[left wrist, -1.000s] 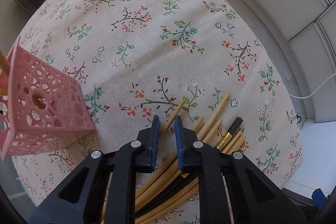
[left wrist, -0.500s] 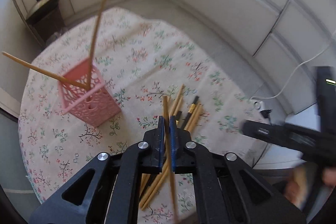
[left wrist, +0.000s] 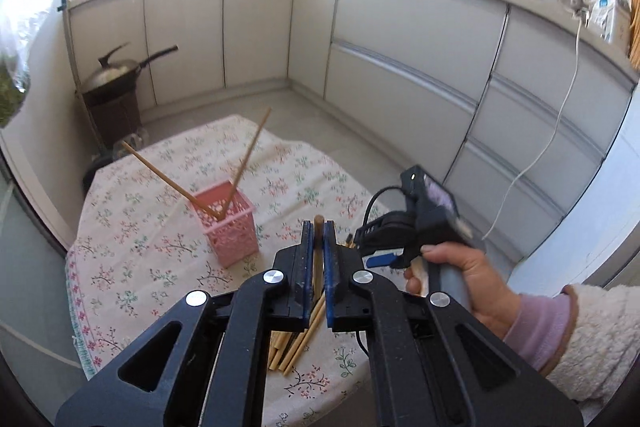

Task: Organize utensils
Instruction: 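Lift the chopstick upright with the left tool while the right tool grasps another chopstick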

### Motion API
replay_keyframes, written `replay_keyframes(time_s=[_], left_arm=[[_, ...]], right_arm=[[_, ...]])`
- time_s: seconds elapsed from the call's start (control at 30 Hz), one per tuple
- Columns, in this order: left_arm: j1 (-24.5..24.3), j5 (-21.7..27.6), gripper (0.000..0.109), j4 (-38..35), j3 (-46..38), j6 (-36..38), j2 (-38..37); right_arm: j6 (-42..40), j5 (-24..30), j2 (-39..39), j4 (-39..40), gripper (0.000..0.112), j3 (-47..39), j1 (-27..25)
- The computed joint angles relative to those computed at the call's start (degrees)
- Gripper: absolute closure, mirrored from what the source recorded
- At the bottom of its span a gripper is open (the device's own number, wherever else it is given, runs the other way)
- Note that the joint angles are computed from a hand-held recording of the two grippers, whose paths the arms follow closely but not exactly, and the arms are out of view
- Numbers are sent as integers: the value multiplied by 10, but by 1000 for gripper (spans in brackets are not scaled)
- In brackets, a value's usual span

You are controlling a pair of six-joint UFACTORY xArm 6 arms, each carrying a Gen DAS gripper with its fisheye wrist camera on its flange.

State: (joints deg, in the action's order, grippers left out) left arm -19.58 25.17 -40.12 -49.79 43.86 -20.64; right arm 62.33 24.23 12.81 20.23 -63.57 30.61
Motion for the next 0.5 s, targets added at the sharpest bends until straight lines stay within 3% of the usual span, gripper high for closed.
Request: replay_keyframes(time_s=[0.2,0.5], left_arm=[[24,-28,104,-91,10,53,-32],[55,-15,104,-182,7,106,-57]], right_arm=[[57,51,33,-71,92,-47,-9],[76,105,79,-106,96,-107,-10]])
